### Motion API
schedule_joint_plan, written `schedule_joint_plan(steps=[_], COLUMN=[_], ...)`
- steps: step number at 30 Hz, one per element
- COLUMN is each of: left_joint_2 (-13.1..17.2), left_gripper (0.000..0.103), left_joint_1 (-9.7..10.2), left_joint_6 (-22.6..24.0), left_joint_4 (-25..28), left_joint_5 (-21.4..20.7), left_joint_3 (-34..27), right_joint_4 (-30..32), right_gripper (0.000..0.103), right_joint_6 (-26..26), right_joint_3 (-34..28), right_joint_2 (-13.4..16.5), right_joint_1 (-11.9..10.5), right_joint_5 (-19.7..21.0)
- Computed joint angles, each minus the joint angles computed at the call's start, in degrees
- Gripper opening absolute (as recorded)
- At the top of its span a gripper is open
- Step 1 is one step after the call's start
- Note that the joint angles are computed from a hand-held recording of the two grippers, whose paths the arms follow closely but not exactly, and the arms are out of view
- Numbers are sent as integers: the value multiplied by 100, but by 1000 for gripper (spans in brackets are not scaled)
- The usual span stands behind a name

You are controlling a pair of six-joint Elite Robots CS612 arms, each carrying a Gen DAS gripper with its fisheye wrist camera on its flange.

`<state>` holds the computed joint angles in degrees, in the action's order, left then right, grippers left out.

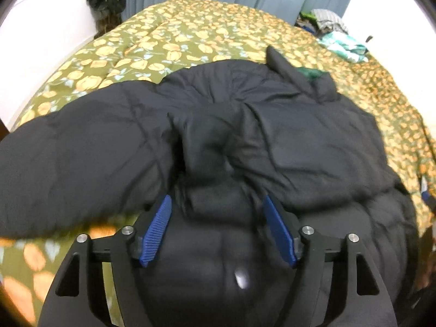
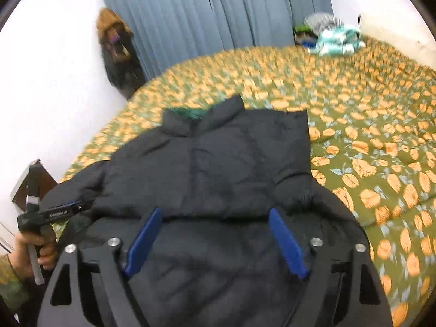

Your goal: Fold large clothes

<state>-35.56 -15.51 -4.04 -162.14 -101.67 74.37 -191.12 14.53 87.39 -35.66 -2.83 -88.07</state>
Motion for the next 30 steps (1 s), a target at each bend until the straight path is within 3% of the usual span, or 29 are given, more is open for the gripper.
schedule_joint_plan(steps=[7,11,18,30], left_joint_2=[-675,-894,-1010,-1067], left_gripper=[88,91,91,91], left_joint_1=[29,52,115,121], left_joint_6=[53,-41,-381,-538], left_joint_4=[-778,-1113,-1266,-1185], left_joint_5=[54,383,695,925], left_joint_3=[1027,1322,1428,1499], right_joint_4=[-1220,-1275,-1420,-1419], right_gripper=[85,85,85,85], right_joint_6=[330,-6,-527,-862], right_joint_3=[709,718,687,628], right_joint_2=[-27,22,102,150], right_joint_1=[210,277,379,460], right_joint_5=[-381,-596,-835,-905])
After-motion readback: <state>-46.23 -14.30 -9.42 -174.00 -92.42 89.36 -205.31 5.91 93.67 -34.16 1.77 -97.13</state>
